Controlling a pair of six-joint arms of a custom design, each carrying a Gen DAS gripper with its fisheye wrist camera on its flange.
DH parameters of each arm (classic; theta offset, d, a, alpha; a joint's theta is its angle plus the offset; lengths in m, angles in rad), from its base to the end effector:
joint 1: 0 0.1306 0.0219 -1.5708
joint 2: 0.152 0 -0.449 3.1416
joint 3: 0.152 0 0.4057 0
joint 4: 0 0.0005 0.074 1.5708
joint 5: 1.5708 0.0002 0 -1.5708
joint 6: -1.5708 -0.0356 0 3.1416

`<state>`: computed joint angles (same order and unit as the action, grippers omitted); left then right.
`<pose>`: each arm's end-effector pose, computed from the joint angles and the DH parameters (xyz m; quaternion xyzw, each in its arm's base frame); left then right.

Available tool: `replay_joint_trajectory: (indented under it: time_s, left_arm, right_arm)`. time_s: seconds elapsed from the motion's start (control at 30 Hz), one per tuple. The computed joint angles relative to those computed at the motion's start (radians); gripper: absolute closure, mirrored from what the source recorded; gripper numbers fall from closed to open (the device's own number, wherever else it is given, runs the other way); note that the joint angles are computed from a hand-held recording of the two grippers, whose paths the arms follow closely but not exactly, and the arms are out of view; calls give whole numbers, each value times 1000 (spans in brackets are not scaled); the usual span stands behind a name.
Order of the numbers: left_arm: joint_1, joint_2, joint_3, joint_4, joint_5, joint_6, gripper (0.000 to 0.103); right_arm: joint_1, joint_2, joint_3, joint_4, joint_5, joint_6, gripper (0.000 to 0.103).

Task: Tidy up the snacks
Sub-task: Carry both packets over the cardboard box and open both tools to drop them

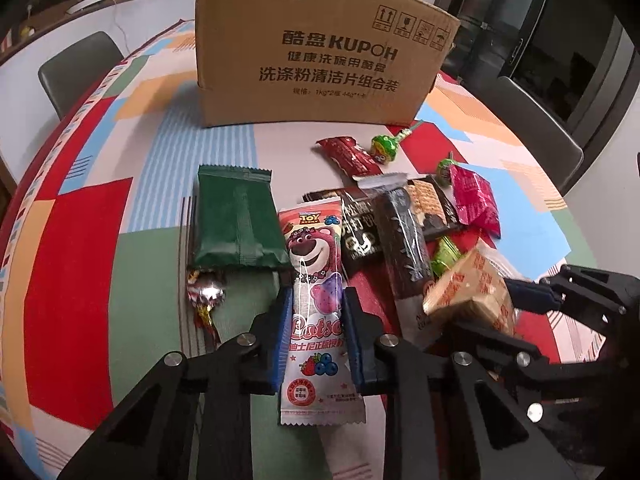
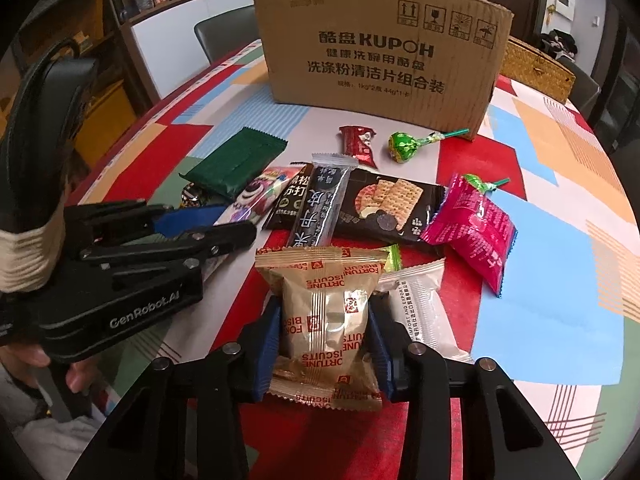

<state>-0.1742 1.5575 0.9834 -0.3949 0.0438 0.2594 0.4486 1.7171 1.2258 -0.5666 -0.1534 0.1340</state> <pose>0.4788 -0.0864 0.2645 -0.0342 0.9543 -0.0842 0.2849 0.5069 0.2495 0.2731 -0.2956 0.9182 0.1128 0.2382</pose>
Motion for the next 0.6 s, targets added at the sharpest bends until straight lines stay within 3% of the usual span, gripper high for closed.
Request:
replay_joint_trajectory:
  time_s: [0.6]
  left_arm:
    - [-55, -139, -36, 8, -117, 6, 78]
  right_arm:
    - [-14, -92, -71, 108, -27, -19, 62]
